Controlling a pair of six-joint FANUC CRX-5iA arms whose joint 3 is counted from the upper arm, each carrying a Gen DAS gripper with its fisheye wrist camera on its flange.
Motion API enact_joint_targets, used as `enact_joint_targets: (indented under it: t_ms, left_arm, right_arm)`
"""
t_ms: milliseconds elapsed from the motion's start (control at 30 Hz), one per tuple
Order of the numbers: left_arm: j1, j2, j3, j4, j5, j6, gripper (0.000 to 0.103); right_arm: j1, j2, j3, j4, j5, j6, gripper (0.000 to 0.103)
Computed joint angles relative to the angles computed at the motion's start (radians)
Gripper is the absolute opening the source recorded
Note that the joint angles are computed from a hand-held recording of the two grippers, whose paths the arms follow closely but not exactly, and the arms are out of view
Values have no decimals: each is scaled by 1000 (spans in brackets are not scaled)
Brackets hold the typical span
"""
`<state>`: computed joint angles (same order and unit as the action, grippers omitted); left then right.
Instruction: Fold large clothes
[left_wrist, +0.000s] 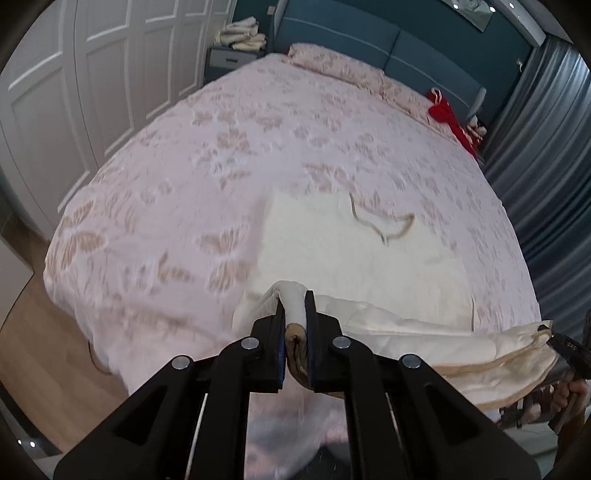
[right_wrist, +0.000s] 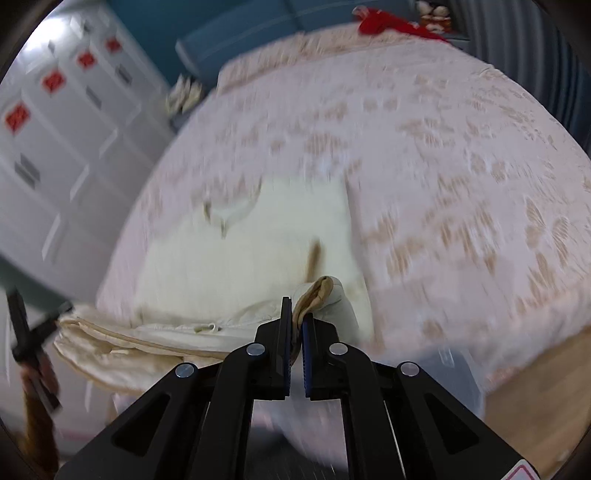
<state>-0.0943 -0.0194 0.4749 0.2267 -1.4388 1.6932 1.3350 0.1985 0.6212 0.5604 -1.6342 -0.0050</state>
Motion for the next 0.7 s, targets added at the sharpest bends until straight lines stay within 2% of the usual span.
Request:
enact_joint_targets:
  t_ms: [100, 233, 400, 533, 700]
  left_arm:
    - [-23, 73, 59, -39, 41, 31, 8]
    - [-60, 160, 123, -122, 70, 91, 9]
    - [-104, 259, 193, -211, 70, 170, 9]
    - [-129, 317, 236, -264, 59, 186, 10]
    - [-142, 391, 290, -293, 25, 198, 10]
  right_arm:
    - [-65, -8, -82, 42, 98, -52, 4]
    - [-119, 3, -154, 78, 177, -132, 4]
    - [-170, 37, -161, 80, 206, -166, 4]
    - [-202, 67, -154, 77, 210, -148, 4]
    - [-237, 72, -195, 64, 259, -198, 4]
